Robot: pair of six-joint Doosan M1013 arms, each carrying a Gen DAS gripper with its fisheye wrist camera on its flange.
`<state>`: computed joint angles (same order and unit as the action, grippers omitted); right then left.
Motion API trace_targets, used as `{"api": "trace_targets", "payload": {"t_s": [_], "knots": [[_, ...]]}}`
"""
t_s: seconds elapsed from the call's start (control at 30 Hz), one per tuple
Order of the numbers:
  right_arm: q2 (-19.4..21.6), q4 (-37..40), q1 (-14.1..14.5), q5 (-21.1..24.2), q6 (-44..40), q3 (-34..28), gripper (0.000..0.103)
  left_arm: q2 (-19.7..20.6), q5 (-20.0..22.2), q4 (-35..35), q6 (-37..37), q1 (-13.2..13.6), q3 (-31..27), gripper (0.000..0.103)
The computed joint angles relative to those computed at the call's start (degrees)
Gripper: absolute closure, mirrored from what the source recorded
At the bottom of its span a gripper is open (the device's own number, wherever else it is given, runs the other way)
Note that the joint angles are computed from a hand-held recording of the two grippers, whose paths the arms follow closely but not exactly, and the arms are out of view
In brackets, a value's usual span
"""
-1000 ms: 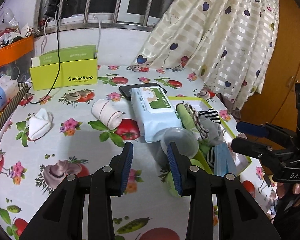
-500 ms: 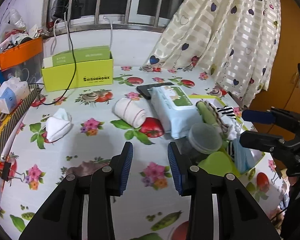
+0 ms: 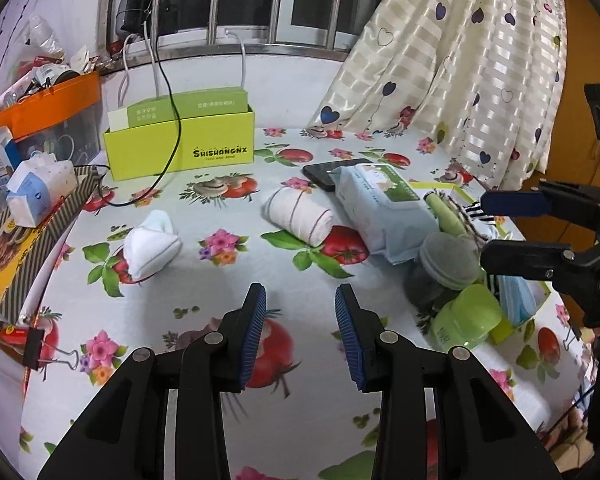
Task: Organize soft objects
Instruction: 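Withdraw both open grippers from the box back toward the pile, then grasp the white mask with left while right grasps the white bandage roll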
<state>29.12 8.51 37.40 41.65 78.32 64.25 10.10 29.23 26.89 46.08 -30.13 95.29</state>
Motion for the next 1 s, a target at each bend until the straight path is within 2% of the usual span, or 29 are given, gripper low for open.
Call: {"api": "trace_targets", "payload": {"t_s": [0.33, 0.6, 0.77, 0.83, 1.0], "knots": [[3.35, 0.90, -0.11, 4.86, -1.29, -5.26, 0.039, -0.91, -0.29, -4.41, 2.91, 2.78, 1.29, 0.065], [5.85, 0.74, -0.30, 8.48, -1.89, -9.36, 0.039, -0.85, 1.67, -1.78, 0.31, 4.70, 1.39, 0.065], [8.30, 1.39, -0.54, 11.88, -2.50, -13.61, 0.039, 0.11, 3.63, -1.77, 1.69, 6.26, 0.24, 0.065], [9.33, 1.55, -0.63, 13.36, -2.66, -15.39, 0.039, 0.65, 4.08, -1.57, 1.59, 6.89, -0.25, 0.057], [13.23, 1.90, -0.87, 18.56, -2.77, -22.06, 0.039, 2.42, 4.74, -3.75, 3.53, 8.70, -2.07, 0.057]]}}
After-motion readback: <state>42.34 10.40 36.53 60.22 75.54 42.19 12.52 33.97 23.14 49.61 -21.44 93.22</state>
